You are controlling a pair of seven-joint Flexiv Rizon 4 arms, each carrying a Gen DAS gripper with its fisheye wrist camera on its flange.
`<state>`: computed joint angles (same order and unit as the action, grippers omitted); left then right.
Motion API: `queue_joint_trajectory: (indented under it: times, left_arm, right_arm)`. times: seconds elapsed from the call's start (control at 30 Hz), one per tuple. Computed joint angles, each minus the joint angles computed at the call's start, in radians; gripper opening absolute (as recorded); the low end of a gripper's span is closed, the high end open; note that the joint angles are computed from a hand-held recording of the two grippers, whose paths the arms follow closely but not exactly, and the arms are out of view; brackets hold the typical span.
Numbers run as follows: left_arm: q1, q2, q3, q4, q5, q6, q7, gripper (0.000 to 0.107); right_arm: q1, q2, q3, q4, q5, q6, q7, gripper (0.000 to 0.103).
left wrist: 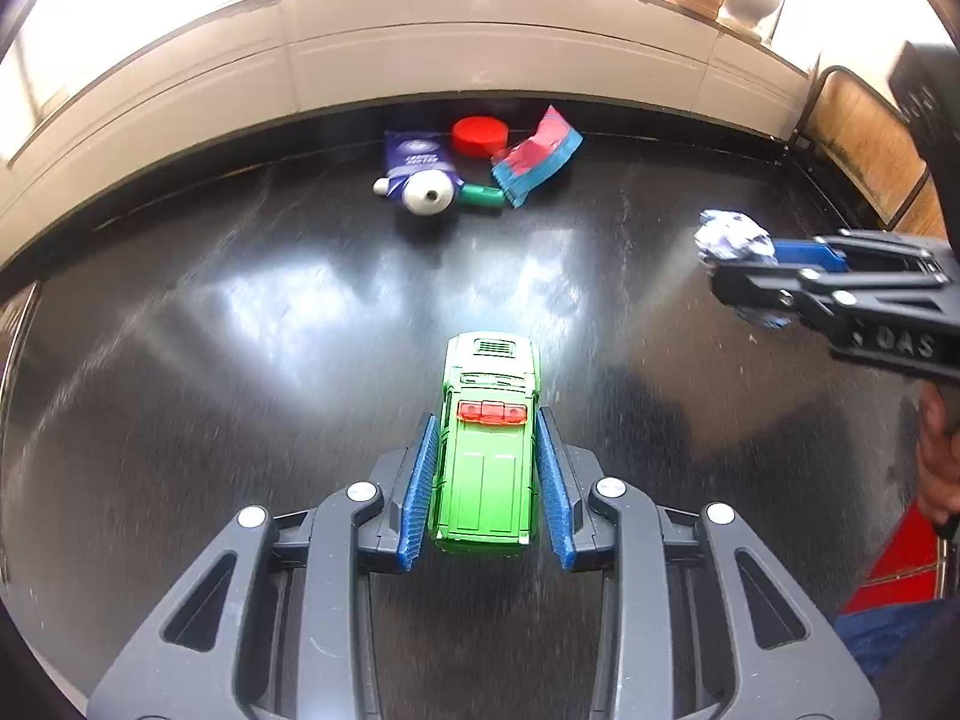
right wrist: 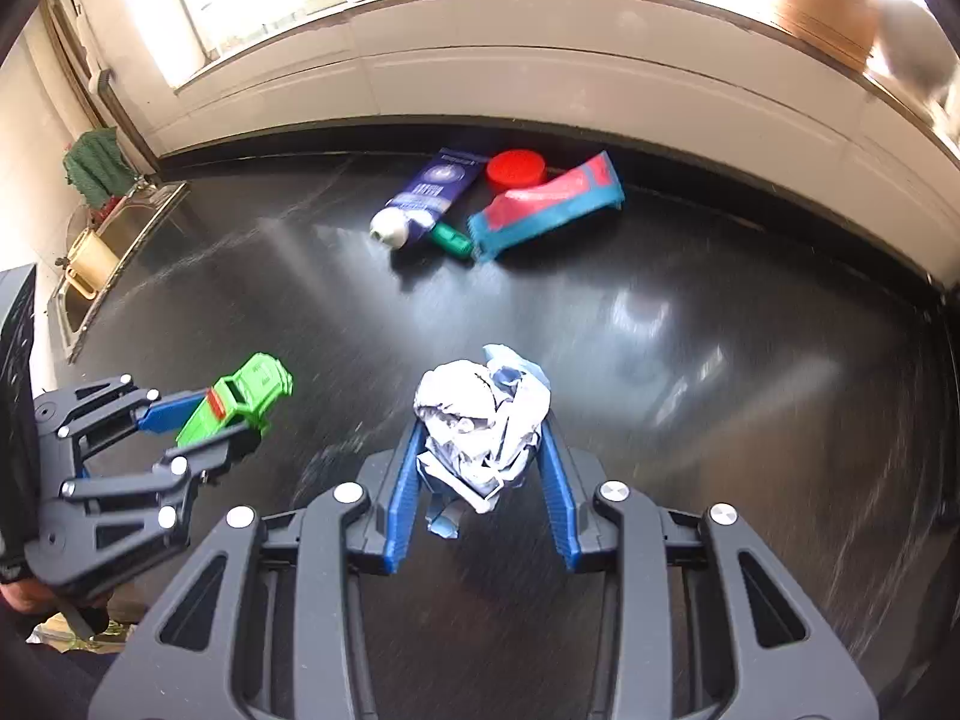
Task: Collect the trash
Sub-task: 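Carry toy car and foil over the bin and open both grippers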
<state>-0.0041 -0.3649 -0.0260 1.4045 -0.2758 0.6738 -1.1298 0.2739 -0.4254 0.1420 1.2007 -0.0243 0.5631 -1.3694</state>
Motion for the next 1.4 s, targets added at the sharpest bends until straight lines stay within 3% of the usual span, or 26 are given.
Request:
queue_joint_trajectory:
  times: [0.17,0.47,0.83,1.07,1.2,1.4]
  left_arm:
    - [0.004,0.059,0.011,0.073,0.000,0.028,0.017,0.032]
    - [0.029,0.134,0.045,0.153,-0.006,0.104,-0.029,0.032]
    - [0.116,0.346,0.155,0.360,0.143,0.167,-0.205,0.032]
    - [0.229,0.513,0.216,0.501,0.284,0.106,-0.389,0.032]
    - [0.301,0.594,0.246,0.578,0.336,0.073,-0.463,0.032]
    - [0.391,0.633,0.301,0.674,0.323,0.074,-0.464,0.032]
  right_arm:
    - [0.013,0.060,0.008,0.081,-0.009,0.026,0.027,0.037]
    - [0.054,0.038,0.032,0.025,-0.009,0.031,-0.011,0.037]
    - [0.221,-0.165,0.119,-0.332,0.076,-0.133,-0.237,0.038]
    - [0.392,-0.295,0.151,-0.558,0.134,-0.301,-0.384,0.038]
    - [0.485,-0.373,0.149,-0.690,0.172,-0.419,-0.409,0.038]
    - [0.613,-0.498,0.109,-0.884,0.195,-0.560,-0.385,0.038]
